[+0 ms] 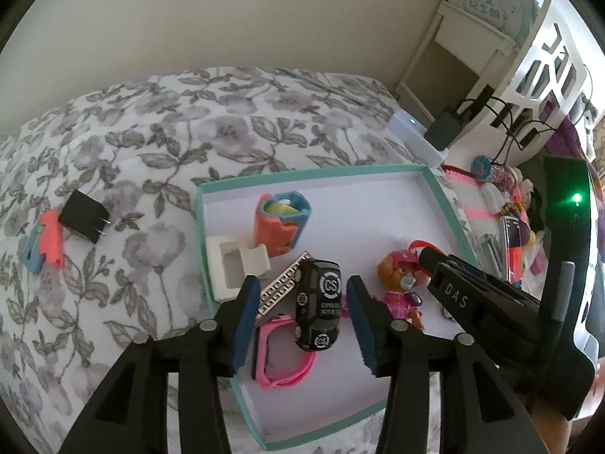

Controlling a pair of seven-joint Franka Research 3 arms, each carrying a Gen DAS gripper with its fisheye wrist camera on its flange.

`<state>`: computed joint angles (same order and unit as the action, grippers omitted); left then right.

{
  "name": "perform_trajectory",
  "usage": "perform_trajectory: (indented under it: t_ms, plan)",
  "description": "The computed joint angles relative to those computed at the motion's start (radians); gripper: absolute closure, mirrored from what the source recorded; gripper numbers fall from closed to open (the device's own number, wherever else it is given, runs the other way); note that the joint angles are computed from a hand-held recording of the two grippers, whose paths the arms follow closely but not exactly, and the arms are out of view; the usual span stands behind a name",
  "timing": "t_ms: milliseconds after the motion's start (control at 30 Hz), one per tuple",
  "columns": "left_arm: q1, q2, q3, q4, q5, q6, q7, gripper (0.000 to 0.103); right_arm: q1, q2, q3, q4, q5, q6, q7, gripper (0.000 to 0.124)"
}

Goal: Organize rigid objects
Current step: 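Lower the car and bottle into the tray and open both grippers, then move both open grippers back over the remaining items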

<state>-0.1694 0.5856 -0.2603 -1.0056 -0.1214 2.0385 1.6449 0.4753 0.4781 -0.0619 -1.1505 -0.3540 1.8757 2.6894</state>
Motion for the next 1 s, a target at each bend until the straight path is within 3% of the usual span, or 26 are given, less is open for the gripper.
perform_trajectory:
  t_ms: [100,433,500,633,700,800,900,1000]
  plan:
    - [-0.006,-0.006,0.015,-0.006,0.022,0.013,-0.030,0.046,0.004,0.001,-0.003,0.004,-0.009,-0.006,0.004,0.077]
    - [-0.023,-0.013,0.068,-0.020,0.146,0.048,-0.168,0.031,0.007,0.007,-0.003,0.010,-0.022,0.003,-0.008,0.059]
    - [-0.026,-0.011,0.079,-0.023,0.175,0.051,-0.200,0.021,0.009,0.011,-0.003,0.013,-0.026,0.009,-0.019,0.050]
    - [-0.026,-0.011,0.094,-0.032,0.220,0.061,-0.259,0.018,0.014,0.024,-0.004,0.028,-0.029,0.014,-0.040,0.044]
    - [-0.028,-0.011,0.104,-0.035,0.245,0.069,-0.293,0.008,0.015,0.027,-0.005,0.031,-0.029,0.020,-0.048,0.038]
    - [-0.024,-0.015,0.116,-0.046,0.277,0.083,-0.343,0.008,0.019,0.029,-0.008,0.032,-0.032,0.028,-0.051,0.034]
    - [-0.016,-0.018,0.122,-0.051,0.295,0.093,-0.386,0.007,0.023,0.029,-0.011,0.030,-0.039,0.034,-0.053,0.021]
    - [-0.008,-0.015,0.124,-0.046,0.305,0.089,-0.416,0.007,0.021,0.029,-0.010,0.026,-0.036,0.047,-0.056,0.021]
